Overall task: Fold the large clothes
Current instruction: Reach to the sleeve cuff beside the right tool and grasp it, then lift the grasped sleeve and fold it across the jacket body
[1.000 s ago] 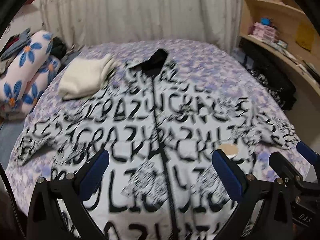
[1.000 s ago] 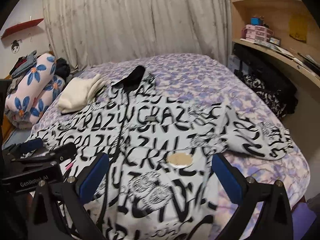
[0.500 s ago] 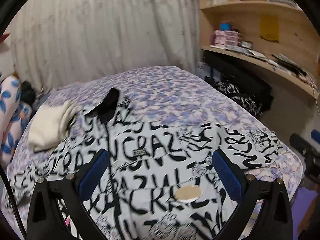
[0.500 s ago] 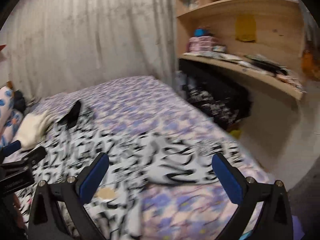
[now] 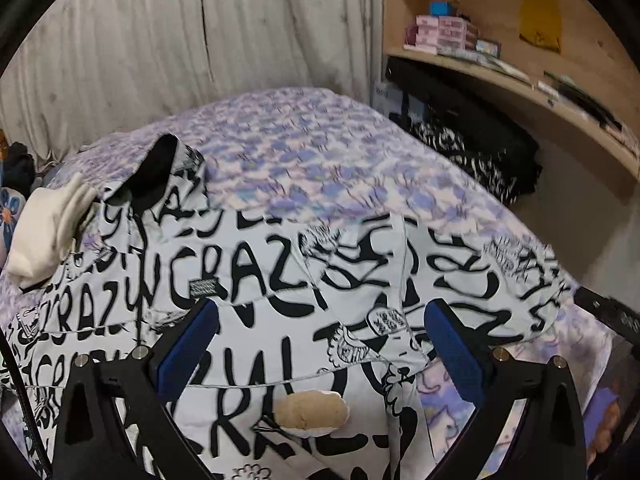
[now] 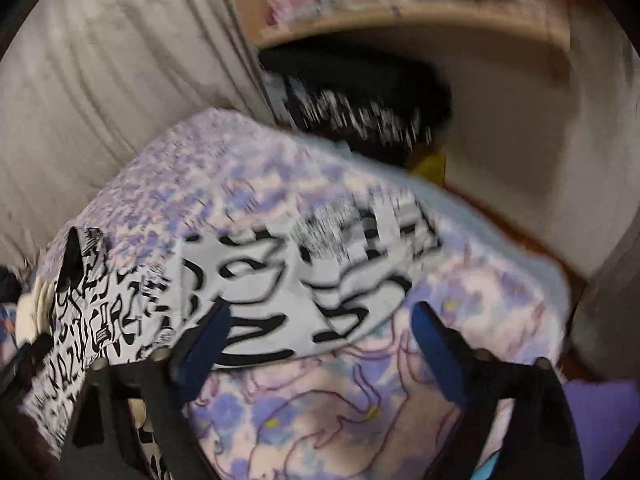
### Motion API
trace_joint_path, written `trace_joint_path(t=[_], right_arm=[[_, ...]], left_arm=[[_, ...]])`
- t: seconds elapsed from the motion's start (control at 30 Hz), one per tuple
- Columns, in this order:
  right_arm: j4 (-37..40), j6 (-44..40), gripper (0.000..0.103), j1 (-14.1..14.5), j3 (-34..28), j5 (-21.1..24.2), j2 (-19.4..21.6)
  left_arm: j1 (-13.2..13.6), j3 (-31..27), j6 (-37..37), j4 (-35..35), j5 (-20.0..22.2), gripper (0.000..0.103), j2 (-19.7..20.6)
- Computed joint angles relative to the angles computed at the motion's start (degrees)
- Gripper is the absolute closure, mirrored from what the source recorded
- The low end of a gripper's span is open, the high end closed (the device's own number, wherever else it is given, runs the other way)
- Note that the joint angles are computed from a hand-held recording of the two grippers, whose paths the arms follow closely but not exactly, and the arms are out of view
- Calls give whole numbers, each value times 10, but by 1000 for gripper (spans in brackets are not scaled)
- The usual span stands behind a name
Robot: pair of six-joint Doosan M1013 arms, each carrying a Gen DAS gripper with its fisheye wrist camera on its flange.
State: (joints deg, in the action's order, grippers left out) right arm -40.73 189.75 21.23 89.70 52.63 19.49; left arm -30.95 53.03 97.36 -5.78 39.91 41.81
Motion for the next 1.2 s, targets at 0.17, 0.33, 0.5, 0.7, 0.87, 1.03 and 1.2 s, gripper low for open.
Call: trace_joint_path(t=[0.17,0.33,0.5,0.7,0.87,1.03,1.2], right_arm=[[101,16,30,-43,41,-100,6],[87,60,39,-57,44,-109,22],[10,90,98,-47,21,-93,27],[-142,-23,98,26,-85,-117,55],[6,-306,94,58,-209,-163,131],[236,-516,59,61,-285,-120,198],[311,-507,59,58,-242,-141,187]], left_arm=[[-2,-22,6,-16,39,1,24],[8,-32,24,-59,58,1,34],[18,-35,-4,-39,63,1,33],[43,6,-37,-12,13,2,4],[77,33,-73,-12,-5,2,-11],[100,22,-54,-26,34,2,4],[111,8,1,-101,70,2,22]])
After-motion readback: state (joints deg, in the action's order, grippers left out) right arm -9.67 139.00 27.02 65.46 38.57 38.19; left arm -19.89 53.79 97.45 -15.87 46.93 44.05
